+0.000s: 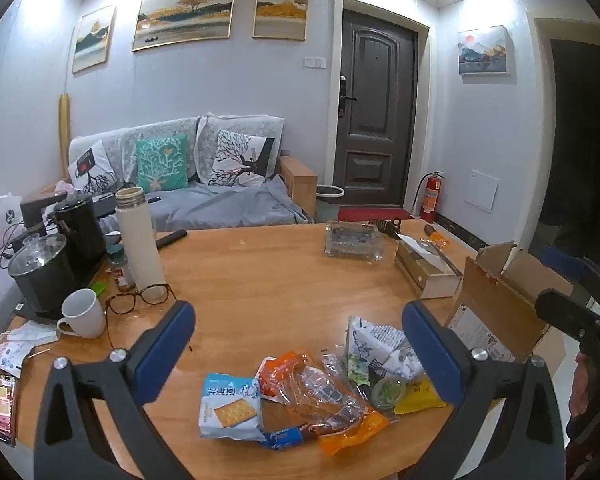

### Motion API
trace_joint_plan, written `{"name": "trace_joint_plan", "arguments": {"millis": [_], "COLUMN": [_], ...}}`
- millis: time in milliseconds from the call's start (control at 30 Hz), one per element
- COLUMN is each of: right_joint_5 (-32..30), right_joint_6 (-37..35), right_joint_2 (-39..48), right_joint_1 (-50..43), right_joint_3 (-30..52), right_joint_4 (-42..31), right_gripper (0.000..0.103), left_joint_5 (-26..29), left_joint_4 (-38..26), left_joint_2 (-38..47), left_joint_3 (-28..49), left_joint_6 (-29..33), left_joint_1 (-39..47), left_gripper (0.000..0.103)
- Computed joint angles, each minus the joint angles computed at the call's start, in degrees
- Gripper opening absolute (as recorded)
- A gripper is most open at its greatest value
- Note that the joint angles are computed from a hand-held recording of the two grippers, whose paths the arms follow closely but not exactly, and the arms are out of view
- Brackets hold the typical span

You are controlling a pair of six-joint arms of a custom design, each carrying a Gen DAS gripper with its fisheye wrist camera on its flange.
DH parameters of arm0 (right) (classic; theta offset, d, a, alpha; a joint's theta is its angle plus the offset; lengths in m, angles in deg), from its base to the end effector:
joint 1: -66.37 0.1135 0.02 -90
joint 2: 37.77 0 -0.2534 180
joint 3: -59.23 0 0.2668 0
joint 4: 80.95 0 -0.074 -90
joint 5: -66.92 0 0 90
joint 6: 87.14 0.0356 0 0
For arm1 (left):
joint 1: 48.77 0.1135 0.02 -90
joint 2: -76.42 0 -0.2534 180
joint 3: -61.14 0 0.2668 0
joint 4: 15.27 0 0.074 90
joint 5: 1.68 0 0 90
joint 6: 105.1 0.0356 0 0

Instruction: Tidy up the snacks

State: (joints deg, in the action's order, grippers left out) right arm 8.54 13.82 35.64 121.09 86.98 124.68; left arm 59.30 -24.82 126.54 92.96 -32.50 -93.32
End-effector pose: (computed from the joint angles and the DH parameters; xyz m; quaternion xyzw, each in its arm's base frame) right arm 0.1493 0.1787 0.1298 -0.1488 0.7897 0.1116 0.5846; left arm 0.1573 -0.1307 0.1751 0.0689 0.8364 -0.0732 0.5389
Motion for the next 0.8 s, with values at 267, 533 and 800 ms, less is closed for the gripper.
{"name": "trace_joint_plan", "arguments": {"millis": [267,533,800], "right_joint_5": [0.2,-1.3,-1.8], "right_joint_6": [0.8,1.7,1.8], "right_joint_2": [-0.2,0.7,-0.8], "right_joint_1": [0.5,-0.3,-0.4], "right_joint_3": [0.4,0.1,0.0], "right_joint_4": [-1.6,-1.6,-2.7], "right_gripper": [0.103,0.103,0.103], "left_joint_5": [2.1,3.4,2.9], "left_joint_4": [-0.7,0.6,1.1], "left_joint_2": [0.0,0.6,0.8], "left_joint_3": [0.4,-0.3,-0.6], "left_joint_6": [0.5,0.8,0.5], "left_joint_1": [1.8,1.9,1.6], "left_gripper": [0.102,0.102,0.102]}}
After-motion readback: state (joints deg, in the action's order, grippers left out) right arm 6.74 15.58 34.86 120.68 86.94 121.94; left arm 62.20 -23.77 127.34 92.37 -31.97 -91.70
